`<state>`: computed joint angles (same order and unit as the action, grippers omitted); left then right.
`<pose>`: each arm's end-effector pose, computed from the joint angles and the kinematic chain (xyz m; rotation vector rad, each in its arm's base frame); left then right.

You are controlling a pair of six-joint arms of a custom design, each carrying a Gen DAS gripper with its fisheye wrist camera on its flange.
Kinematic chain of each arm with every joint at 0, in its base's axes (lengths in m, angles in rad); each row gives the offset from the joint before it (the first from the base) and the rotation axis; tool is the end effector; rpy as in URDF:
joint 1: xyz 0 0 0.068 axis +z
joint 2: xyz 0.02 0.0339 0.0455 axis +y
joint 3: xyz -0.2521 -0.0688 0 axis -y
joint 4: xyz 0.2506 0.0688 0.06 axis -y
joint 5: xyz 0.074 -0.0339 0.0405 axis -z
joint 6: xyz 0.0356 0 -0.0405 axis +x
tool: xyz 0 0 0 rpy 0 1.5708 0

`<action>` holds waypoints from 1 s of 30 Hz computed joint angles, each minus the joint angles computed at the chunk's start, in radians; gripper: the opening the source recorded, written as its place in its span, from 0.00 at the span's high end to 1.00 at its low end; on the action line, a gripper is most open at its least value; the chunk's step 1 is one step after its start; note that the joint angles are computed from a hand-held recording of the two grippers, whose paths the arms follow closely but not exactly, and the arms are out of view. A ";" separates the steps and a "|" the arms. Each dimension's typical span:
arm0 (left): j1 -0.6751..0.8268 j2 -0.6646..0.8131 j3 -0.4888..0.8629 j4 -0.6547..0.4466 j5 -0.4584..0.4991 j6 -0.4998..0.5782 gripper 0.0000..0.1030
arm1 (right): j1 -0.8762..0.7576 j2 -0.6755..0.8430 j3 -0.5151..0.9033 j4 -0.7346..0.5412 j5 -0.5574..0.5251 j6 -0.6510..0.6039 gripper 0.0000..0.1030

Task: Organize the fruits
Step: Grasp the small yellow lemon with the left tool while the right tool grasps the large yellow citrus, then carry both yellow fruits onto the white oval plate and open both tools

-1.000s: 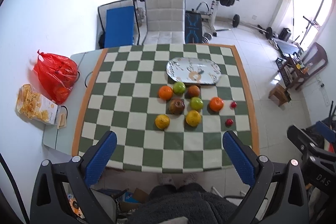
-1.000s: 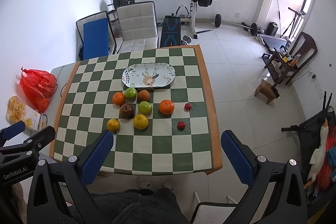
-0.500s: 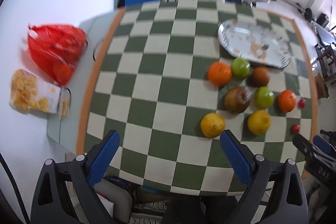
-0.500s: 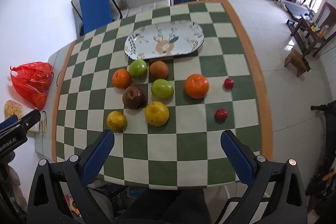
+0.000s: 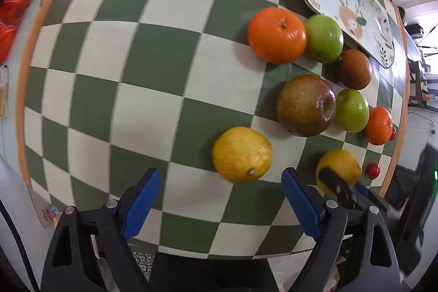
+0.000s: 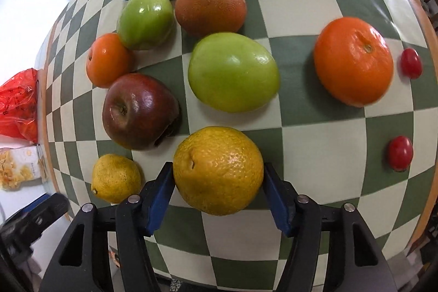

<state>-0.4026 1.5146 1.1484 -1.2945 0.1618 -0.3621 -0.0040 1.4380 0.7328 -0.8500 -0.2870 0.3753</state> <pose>0.2292 -0.1038 0.2228 -0.0497 -2.9926 0.1749 0.2181 0.0092 0.1385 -0.5758 -3.0181 -0.4408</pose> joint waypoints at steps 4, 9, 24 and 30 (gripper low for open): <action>-0.053 0.098 -0.007 0.086 0.002 -0.001 0.13 | -0.025 -0.097 -0.064 -0.083 0.032 -0.045 0.36; -0.107 0.164 0.005 0.134 -0.014 0.030 0.44 | -0.040 -0.170 -0.138 -0.119 0.049 -0.043 0.36; -0.154 0.213 0.014 0.241 -0.092 0.088 0.45 | 0.074 -0.108 -0.133 -0.058 0.078 0.098 0.36; -0.166 0.168 0.091 0.172 -0.073 0.098 0.45 | 0.062 -0.116 -0.147 -0.026 0.052 0.118 0.37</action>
<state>-0.5686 1.6827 1.2390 -1.1222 0.0887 -0.2645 0.0583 1.3219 0.5863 -0.8762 -0.2348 0.4934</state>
